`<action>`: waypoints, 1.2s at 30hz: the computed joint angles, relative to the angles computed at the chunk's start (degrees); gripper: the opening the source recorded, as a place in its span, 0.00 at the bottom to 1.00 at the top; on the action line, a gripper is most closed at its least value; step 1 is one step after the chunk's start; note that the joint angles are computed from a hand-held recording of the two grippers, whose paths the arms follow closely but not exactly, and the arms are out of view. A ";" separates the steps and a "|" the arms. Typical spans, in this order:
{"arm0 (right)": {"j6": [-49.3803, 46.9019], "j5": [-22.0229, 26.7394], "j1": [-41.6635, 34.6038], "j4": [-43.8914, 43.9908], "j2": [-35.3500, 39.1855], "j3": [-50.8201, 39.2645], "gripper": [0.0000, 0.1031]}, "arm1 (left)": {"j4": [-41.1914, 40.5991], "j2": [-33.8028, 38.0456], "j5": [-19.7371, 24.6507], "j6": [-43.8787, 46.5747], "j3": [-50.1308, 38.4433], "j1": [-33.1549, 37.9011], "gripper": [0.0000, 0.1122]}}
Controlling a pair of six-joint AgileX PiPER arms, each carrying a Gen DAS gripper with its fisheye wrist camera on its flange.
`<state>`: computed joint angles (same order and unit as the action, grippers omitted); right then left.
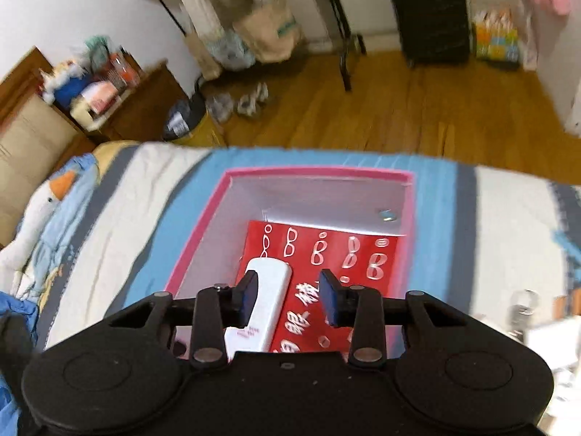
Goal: Organize rigid objects
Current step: 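Grasp the cream remote with the right gripper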
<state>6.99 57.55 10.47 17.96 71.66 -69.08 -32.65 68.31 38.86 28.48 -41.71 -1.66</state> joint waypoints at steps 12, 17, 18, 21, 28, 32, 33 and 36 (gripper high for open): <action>-5.43 6.72 -23.28 2.25 -7.19 14.44 0.50 | 3.48 -0.91 -0.69 -5.01 -0.01 -1.24 0.07; -9.83 1.05 -27.13 7.12 -4.23 22.92 0.58 | 4.86 -1.43 -1.39 -6.61 0.28 -2.14 0.07; -10.38 0.25 -27.02 7.45 -3.79 23.91 0.58 | 4.63 -1.43 -1.46 -6.37 0.34 -2.06 0.07; -9.59 -3.22 -24.51 6.42 -2.48 25.82 0.59 | 4.64 -1.49 -1.96 -6.49 0.54 -1.84 0.07; -2.43 -13.18 -13.13 -4.76 -4.21 28.76 0.59 | 2.42 -1.97 -1.79 -3.71 1.02 -0.50 0.07; -0.94 -14.79 -9.88 -9.98 -8.30 29.88 0.41 | 2.34 -2.06 -1.76 -3.60 1.05 -0.49 0.07; -2.98 -14.62 -10.83 -8.91 -9.12 29.54 0.34 | 2.46 -2.08 -1.84 -3.68 1.07 -0.56 0.07; -5.46 -11.89 -12.04 -7.42 -9.87 27.55 0.26 | 4.10 -2.94 -3.13 -5.15 1.48 -1.75 0.07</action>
<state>1.52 45.66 -1.57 10.54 61.79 -41.54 -28.56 65.37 35.73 23.34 -40.23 -3.41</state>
